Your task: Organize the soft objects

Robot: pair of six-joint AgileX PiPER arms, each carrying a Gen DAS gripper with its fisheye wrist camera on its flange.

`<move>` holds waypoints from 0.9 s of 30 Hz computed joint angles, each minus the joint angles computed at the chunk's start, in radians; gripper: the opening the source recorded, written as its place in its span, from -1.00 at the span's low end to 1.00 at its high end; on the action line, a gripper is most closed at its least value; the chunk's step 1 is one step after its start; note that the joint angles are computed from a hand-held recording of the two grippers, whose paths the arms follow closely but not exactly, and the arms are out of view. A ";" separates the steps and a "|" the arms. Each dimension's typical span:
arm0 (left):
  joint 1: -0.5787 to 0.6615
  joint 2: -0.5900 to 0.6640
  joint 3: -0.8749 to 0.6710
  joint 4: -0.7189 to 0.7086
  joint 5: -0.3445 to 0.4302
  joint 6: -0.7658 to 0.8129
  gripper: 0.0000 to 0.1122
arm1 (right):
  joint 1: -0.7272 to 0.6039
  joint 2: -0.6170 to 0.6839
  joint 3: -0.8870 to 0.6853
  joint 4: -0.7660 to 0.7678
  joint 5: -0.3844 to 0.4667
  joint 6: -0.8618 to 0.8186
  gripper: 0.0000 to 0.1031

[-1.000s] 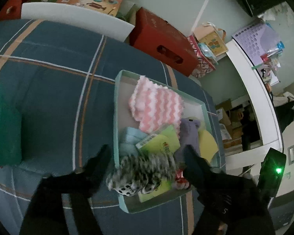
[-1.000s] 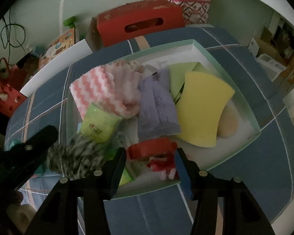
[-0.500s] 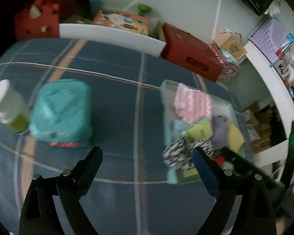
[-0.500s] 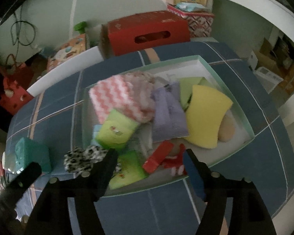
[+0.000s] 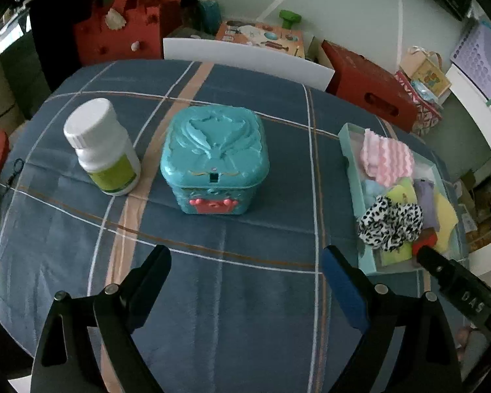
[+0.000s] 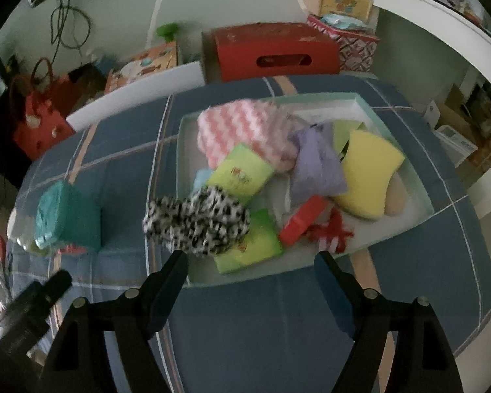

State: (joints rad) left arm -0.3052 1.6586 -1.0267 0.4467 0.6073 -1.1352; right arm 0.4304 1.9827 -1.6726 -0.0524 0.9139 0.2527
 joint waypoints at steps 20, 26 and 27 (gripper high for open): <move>-0.068 0.059 -0.044 0.112 0.192 -0.062 0.66 | 0.069 0.037 0.004 -0.055 0.021 0.000 0.60; -0.049 0.071 -0.050 0.091 0.192 -0.041 0.66 | 0.077 0.049 -0.008 -0.060 0.027 0.003 0.60; -0.048 0.073 -0.052 0.089 0.193 -0.039 0.66 | 0.077 0.050 -0.009 -0.060 0.027 0.003 0.60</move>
State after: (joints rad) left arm -0.3533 1.7314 -1.0789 0.5359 0.8007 -1.1740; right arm 0.5075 2.0324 -1.6813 -0.1127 0.9412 0.2555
